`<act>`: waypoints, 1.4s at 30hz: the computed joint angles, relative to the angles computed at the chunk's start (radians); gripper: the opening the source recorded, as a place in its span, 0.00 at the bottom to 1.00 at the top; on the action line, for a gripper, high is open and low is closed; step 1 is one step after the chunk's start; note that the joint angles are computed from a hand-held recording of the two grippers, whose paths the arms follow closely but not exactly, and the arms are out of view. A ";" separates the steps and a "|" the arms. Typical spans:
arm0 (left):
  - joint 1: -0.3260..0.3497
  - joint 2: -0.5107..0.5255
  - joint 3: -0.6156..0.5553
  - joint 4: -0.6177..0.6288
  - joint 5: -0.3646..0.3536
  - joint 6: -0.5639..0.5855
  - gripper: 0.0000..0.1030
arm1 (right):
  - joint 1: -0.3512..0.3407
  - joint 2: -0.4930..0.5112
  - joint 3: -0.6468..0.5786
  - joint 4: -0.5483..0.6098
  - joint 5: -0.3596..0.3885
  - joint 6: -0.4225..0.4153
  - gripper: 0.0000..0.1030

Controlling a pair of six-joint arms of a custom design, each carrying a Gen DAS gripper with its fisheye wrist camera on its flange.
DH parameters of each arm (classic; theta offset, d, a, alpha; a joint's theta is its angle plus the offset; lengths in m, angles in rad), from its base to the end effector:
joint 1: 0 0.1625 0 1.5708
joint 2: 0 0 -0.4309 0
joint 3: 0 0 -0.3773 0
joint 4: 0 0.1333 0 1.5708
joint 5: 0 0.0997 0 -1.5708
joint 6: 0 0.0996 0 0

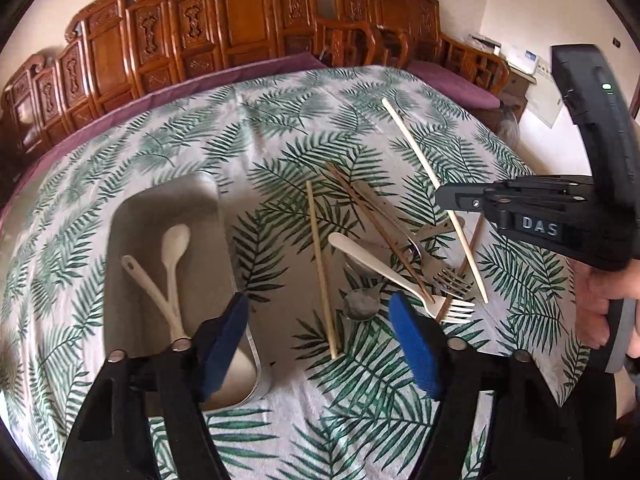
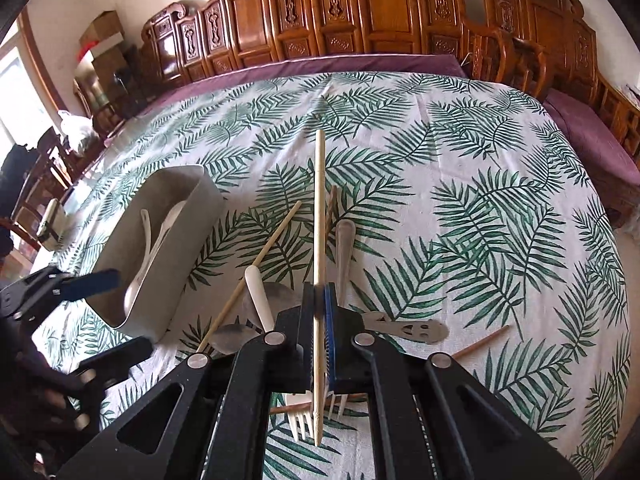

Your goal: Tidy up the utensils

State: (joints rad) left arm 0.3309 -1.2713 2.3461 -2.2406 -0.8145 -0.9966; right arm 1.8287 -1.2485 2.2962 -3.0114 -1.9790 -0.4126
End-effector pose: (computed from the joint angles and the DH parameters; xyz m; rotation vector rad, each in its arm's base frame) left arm -0.2842 -0.3108 0.1365 0.4826 2.3442 -0.6381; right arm 0.2060 -0.4132 0.1981 0.7735 -2.5539 0.4864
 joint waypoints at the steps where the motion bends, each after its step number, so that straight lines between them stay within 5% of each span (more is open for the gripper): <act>1: 0.017 0.013 -0.007 -0.021 -0.013 0.018 0.59 | -0.001 -0.005 0.003 -0.002 0.000 -0.004 0.06; 6: 0.070 0.062 -0.037 -0.074 -0.037 0.039 0.51 | -0.019 -0.054 0.030 0.003 0.019 -0.023 0.06; 13: 0.131 0.165 -0.129 0.041 -0.034 0.040 0.21 | -0.052 -0.126 0.073 0.026 0.056 -0.045 0.06; 33: 0.212 0.242 -0.207 0.113 -0.038 0.035 0.05 | -0.083 -0.195 0.114 0.042 0.111 -0.058 0.06; 42: 0.158 0.180 -0.188 0.157 -0.027 -0.028 0.04 | -0.075 -0.231 0.112 0.079 0.129 -0.039 0.06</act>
